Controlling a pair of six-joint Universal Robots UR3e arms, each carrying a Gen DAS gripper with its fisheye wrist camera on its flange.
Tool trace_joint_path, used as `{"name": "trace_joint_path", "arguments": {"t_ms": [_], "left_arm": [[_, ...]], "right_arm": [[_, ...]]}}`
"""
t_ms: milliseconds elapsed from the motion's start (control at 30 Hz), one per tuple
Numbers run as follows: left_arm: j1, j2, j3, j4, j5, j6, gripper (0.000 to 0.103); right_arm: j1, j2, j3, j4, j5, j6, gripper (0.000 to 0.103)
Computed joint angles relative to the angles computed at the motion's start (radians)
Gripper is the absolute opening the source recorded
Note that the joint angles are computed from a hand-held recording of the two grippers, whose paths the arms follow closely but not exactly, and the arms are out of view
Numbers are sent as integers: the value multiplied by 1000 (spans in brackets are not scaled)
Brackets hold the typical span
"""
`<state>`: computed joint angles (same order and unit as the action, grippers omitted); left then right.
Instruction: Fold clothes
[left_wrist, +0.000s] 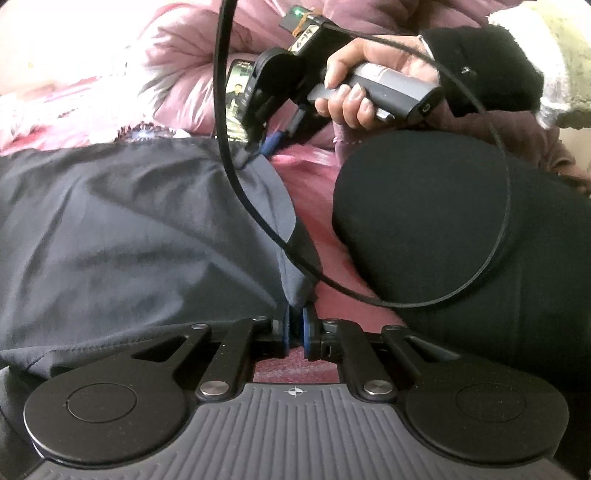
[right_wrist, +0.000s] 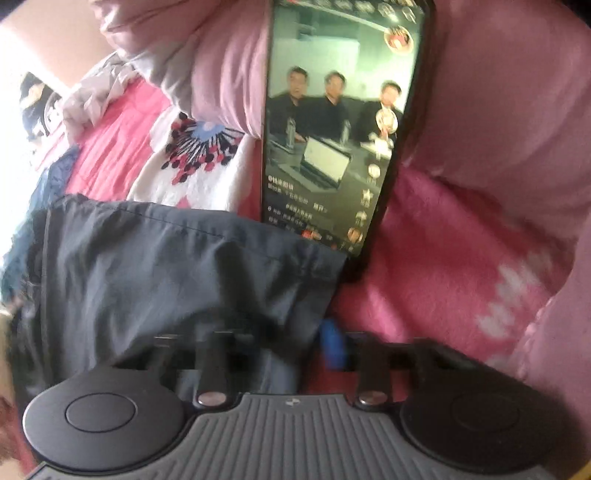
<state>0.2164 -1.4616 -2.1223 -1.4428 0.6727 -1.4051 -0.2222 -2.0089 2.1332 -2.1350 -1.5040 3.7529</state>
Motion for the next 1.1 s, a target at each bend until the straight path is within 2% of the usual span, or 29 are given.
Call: {"name": "trace_joint_path", "arguments": {"t_ms": [100,200,300,333,367,433,500,600,667,733,833,867,933,967,1033,1067,1100], "left_arm": [[19,-22,61,-125,-12,32,5],[7,-35,71,-111,0,-1,5],[-21,-48,54,-36,21,-43,6],[-19,-47,57,-44,21,-41,6],[-15,-43,64,-59,24,-40,8],[2,-37,87,-105,33,-48,16],[44,-20,117,-209,46,-19,23],[115,-27,196,-357,70,36,25],[161,-38,248,-425,74,41,25],[204,-52,300,-475,65,24,26],[208,-101,351,-394,-1,-125,27],[190,-106,340,-316,-22,-202,27],[147,-141,313,-82,-61,-422,29],[123,-172,303,40,-58,-541,29],[88,-235,301,207,-21,-717,29],[69,-263,299,282,3,-789,29],[72,-275,298,291,14,-791,29]], "right_arm": [[135,6,-60,-6,-145,-22,3],[244,94,-143,67,-286,13,3],[188,104,-147,137,-250,42,9],[158,98,-144,156,-227,51,14],[150,83,-145,162,-229,60,25],[181,67,-173,183,-280,67,37],[243,70,-228,233,-348,75,37],[359,103,-319,269,-465,77,37],[417,125,-359,210,-523,14,37],[446,171,-384,82,-505,-83,37],[471,328,-462,-104,-391,-237,36],[486,415,-516,-149,-371,-279,35],[503,579,-628,-210,-320,-348,35],[504,652,-676,-231,-288,-370,33],[482,747,-734,-236,-222,-364,31],[477,773,-738,-228,-226,-362,31],[473,796,-739,-219,-238,-360,31]]}}
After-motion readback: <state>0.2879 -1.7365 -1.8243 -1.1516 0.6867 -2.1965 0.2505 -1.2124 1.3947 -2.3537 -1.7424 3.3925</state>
